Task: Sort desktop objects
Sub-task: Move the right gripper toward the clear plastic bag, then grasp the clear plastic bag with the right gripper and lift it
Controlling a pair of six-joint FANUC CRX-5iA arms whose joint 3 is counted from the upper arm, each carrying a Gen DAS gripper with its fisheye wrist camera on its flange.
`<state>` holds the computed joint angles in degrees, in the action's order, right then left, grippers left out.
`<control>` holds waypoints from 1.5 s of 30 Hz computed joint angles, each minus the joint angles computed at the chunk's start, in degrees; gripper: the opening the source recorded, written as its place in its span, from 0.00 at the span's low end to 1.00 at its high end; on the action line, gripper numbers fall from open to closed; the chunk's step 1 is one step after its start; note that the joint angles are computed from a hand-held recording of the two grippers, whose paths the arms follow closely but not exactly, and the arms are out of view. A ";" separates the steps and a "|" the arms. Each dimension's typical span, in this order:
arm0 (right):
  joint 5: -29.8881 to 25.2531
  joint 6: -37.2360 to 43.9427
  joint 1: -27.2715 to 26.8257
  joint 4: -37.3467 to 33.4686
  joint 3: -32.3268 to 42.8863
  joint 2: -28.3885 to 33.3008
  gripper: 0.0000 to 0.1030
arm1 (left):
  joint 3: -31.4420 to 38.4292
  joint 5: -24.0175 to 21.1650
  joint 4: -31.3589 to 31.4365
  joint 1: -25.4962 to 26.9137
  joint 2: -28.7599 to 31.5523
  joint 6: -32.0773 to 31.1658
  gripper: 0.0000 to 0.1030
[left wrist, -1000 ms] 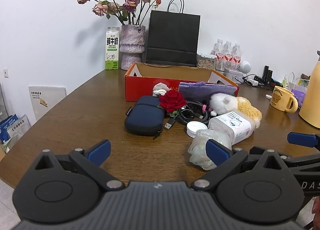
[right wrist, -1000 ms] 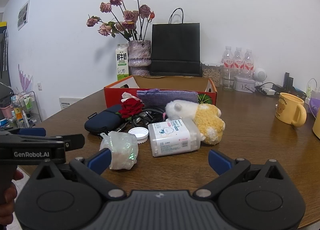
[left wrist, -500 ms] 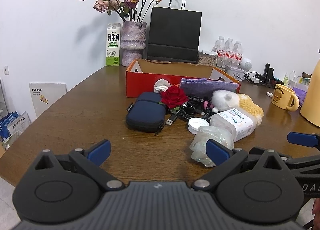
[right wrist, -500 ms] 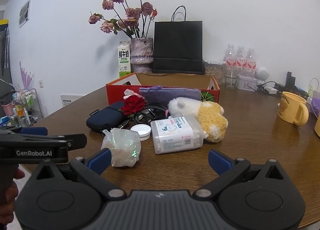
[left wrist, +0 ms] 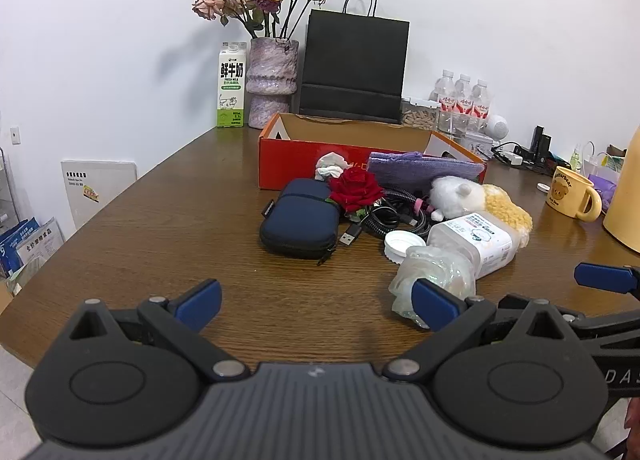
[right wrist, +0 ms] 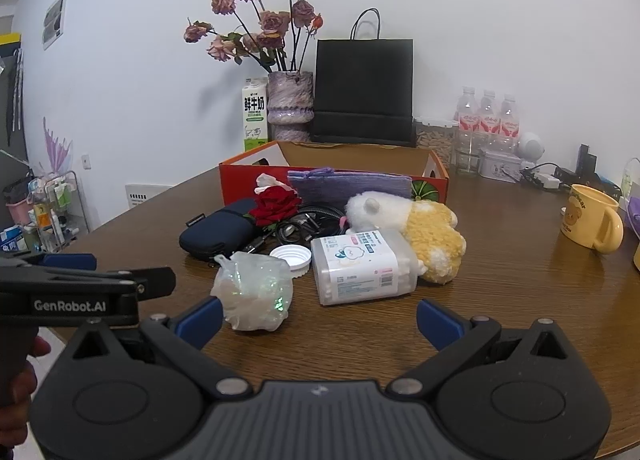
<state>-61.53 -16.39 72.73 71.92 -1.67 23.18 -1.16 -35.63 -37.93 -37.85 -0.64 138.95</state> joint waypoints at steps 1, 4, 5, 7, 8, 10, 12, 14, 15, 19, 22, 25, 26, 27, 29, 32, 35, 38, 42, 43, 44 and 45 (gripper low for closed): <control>0.02 0.09 -0.02 -0.11 0.07 0.03 1.00 | -0.05 0.08 0.15 0.11 -0.02 -0.10 1.00; -0.03 0.24 0.00 -0.20 0.19 0.09 1.00 | -0.10 0.21 0.24 0.22 -0.03 -0.02 1.00; -0.04 0.25 0.00 -0.19 0.21 0.10 1.00 | -0.11 0.28 0.34 0.27 -0.02 -0.09 1.00; 0.05 0.27 -0.01 -0.25 0.18 0.07 1.00 | -0.07 0.20 0.30 0.25 -0.01 -0.03 1.00; 0.13 0.45 -0.02 -0.40 0.27 0.11 1.00 | -0.08 0.24 0.31 0.29 -0.01 0.01 1.00; 0.49 1.04 -0.12 -0.78 0.58 0.23 1.00 | -0.16 0.43 0.55 0.51 -0.02 -0.07 1.00; 0.92 2.02 -0.21 -1.22 1.06 0.46 1.00 | -0.55 1.14 1.94 1.28 -0.15 -1.16 1.00; 1.42 2.98 -0.36 -1.55 1.54 0.70 1.00 | -1.00 1.95 3.91 2.28 -0.29 -2.78 1.00; 1.72 3.43 -0.48 -1.68 1.82 0.86 1.00 | -1.09 2.19 4.75 2.71 -0.29 -3.63 1.00; 3.33 5.86 -1.27 -2.37 3.54 1.93 1.00 | -1.02 2.33 5.93 3.76 -0.21 -5.39 1.00; 5.27 7.83 -2.08 -2.51 4.84 2.92 0.97 | -1.00 2.25 6.27 4.52 -0.18 -5.78 1.00; 7.36 10.63 -2.95 -3.28 6.64 4.18 0.88 | -1.11 2.05 6.53 5.35 -0.15 -5.72 1.00; 8.19 11.31 -3.26 -3.60 7.15 4.55 0.83 | -1.17 2.03 6.67 5.65 -0.12 -5.72 1.00; 9.02 11.62 -3.62 -3.83 7.54 4.86 0.78 | -1.33 2.05 7.02 6.01 -0.16 -5.94 1.00; 10.21 12.63 -4.20 -5.01 8.71 5.62 0.71 | -2.11 2.81 8.69 7.03 -0.48 -7.51 1.00; 11.06 14.41 -4.75 -6.81 10.46 6.81 0.66 | -2.88 3.73 9.90 8.02 -0.77 -8.89 1.00; 11.70 15.39 -5.18 -8.29 11.65 7.63 0.57 | -2.89 3.93 10.83 8.74 -0.55 -9.79 1.00; 14.00 14.60 -5.76 -8.25 10.62 6.91 0.49 | -2.77 4.23 12.34 9.40 -0.08 -11.47 1.00; 15.15 13.04 -6.41 -6.65 9.61 6.31 0.46 | -2.39 5.28 15.90 10.56 0.80 -15.47 1.00; 15.12 12.80 -6.52 -6.27 9.54 6.25 0.46 | -1.97 5.33 16.10 10.61 1.15 -15.94 1.00; 15.12 12.42 -6.68 -5.74 9.35 6.12 0.45 | -1.42 5.21 16.04 10.59 1.53 -16.11 1.00; 15.20 11.85 -6.88 -5.06 9.09 5.94 0.45 | -0.88 5.19 16.03 10.58 1.93 -16.30 1.00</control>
